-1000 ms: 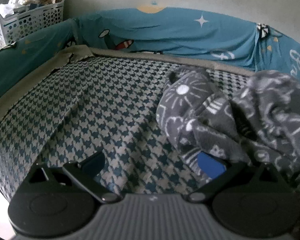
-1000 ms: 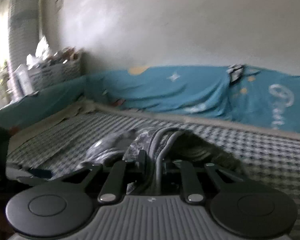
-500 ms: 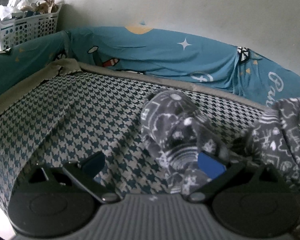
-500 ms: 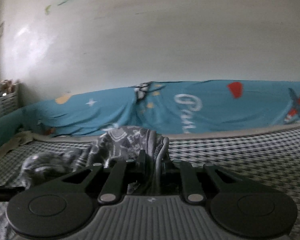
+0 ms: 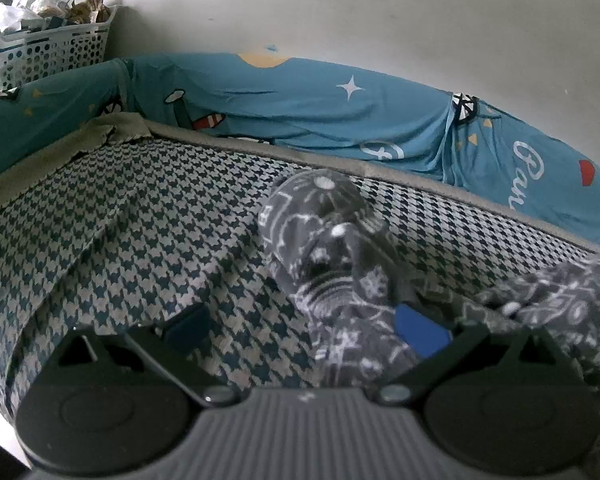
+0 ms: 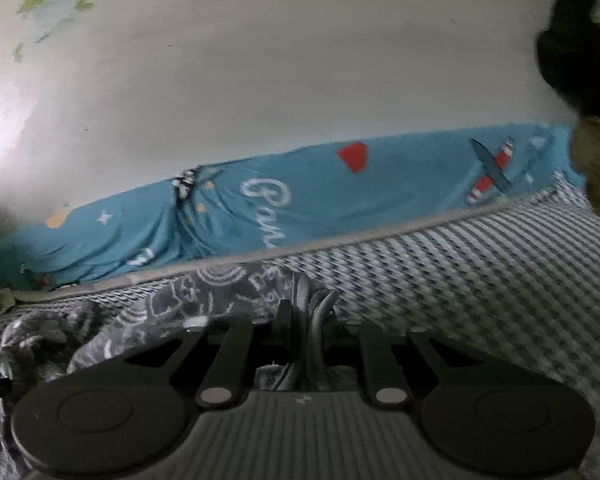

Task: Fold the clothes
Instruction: 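Move the right gripper over the garment to grasp another edge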

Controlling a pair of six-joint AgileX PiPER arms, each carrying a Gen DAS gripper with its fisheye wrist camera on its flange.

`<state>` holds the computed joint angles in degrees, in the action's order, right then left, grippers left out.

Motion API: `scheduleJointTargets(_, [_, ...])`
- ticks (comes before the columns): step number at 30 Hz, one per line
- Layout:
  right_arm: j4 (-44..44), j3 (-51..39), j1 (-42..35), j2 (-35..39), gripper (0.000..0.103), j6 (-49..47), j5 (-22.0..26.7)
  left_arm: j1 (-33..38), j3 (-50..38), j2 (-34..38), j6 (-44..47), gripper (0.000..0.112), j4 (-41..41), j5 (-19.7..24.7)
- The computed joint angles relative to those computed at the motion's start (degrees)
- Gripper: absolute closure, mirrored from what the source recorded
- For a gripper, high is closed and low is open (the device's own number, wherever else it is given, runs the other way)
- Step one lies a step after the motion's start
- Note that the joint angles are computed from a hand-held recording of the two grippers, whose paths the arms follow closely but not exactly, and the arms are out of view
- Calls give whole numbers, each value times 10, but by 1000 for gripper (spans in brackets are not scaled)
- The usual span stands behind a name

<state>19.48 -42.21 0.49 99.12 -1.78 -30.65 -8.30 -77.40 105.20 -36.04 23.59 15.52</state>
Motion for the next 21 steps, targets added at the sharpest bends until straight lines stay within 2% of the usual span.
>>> scheduleJointTargets(9, [52, 46, -14, -20, 88, -13, 48, -7, 19, -5, -42, 9, 44, -5])
scheduleJointTargets(15, [106, 34, -8, -1, 86, -75, 91, -10, 21, -3, -37, 9, 43, -8])
scheduleJointTargets(18, [123, 39, -3, 7, 86, -90, 91, -14, 19, 1, -32, 9, 42, -7])
scheduleJointTargets(21, [134, 27, -8, 18, 84, -113, 127, -17, 18, 4, -31, 9, 44, -8])
